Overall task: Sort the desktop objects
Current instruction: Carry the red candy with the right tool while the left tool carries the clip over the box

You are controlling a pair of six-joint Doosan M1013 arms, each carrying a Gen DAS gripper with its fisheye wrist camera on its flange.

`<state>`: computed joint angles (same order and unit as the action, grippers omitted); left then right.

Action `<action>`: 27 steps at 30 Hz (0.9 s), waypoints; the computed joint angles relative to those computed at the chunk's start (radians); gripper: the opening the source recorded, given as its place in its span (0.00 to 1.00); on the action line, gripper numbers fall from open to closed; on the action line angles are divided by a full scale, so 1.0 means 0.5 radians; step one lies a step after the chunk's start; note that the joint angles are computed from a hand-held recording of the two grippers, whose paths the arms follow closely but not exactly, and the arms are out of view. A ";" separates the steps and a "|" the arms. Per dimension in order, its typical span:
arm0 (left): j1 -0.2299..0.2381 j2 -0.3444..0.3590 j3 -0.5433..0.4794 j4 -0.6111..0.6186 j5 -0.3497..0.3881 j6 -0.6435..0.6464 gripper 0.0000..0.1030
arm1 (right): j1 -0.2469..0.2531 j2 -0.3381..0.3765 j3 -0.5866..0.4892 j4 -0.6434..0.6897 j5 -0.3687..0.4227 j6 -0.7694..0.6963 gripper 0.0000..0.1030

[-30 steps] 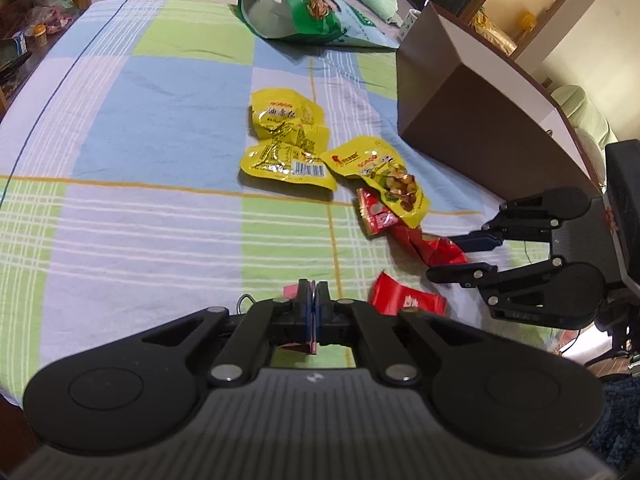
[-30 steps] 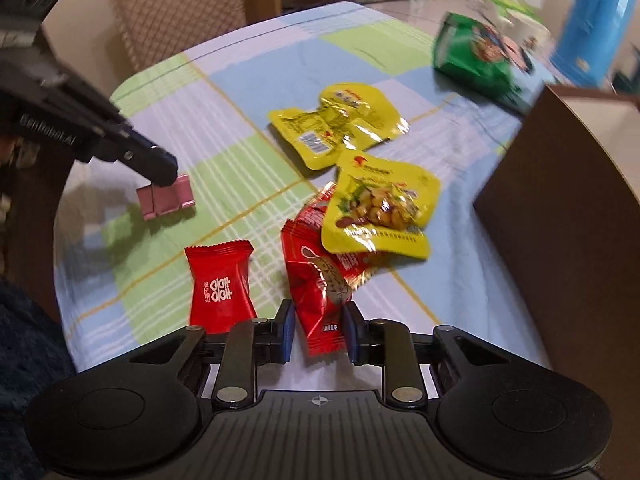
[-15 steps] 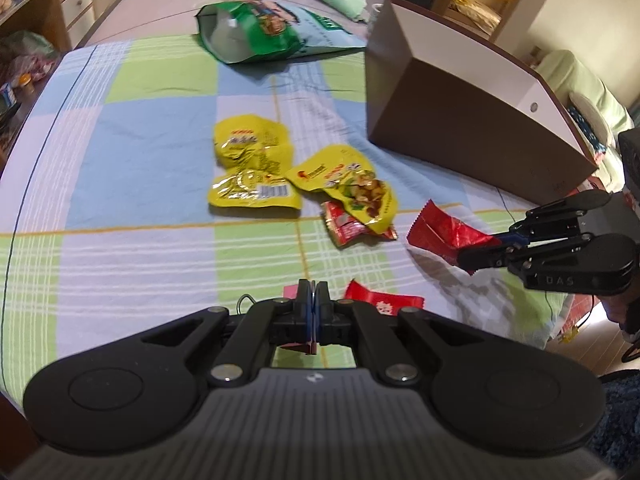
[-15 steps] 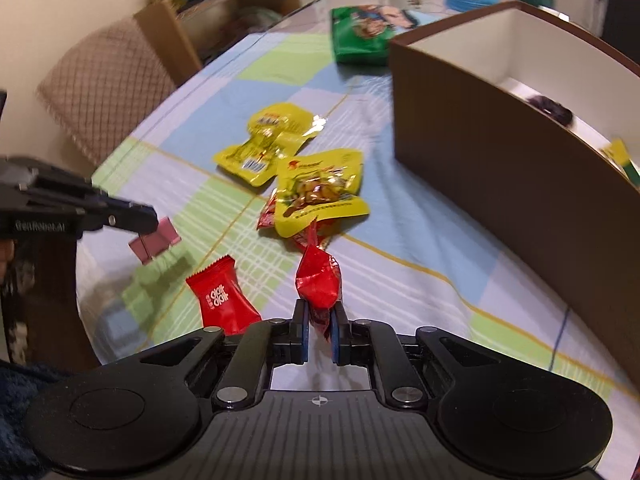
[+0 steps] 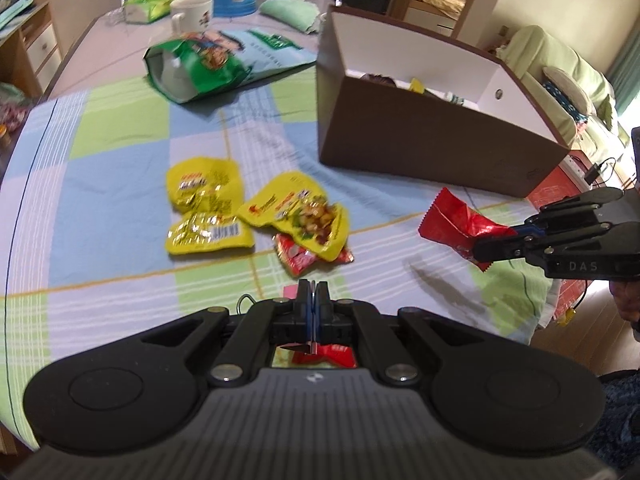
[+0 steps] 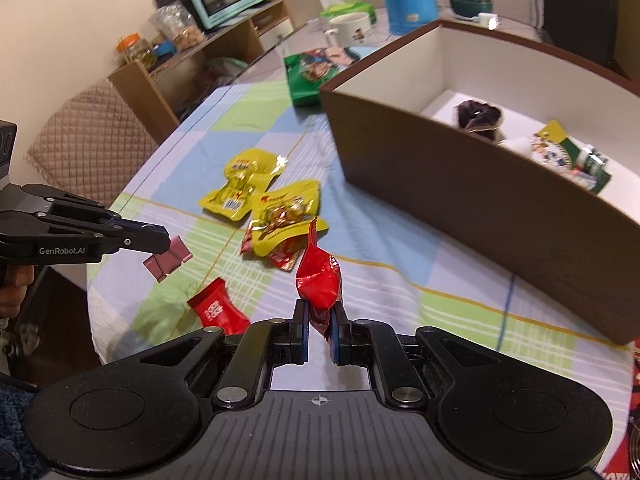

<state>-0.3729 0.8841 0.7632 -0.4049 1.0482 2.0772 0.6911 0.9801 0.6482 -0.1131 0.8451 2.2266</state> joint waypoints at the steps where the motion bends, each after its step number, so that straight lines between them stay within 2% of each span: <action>1: -0.003 0.001 -0.009 -0.003 -0.001 0.012 0.00 | -0.001 -0.020 0.033 -0.022 -0.024 0.028 0.08; 13: -0.043 0.044 -0.180 -0.040 0.014 0.161 0.00 | -0.020 -0.229 0.343 -0.273 -0.242 0.336 0.08; 27: -0.096 0.147 -0.467 -0.056 0.052 0.271 0.00 | -0.055 -0.340 0.475 -0.495 -0.351 0.545 0.08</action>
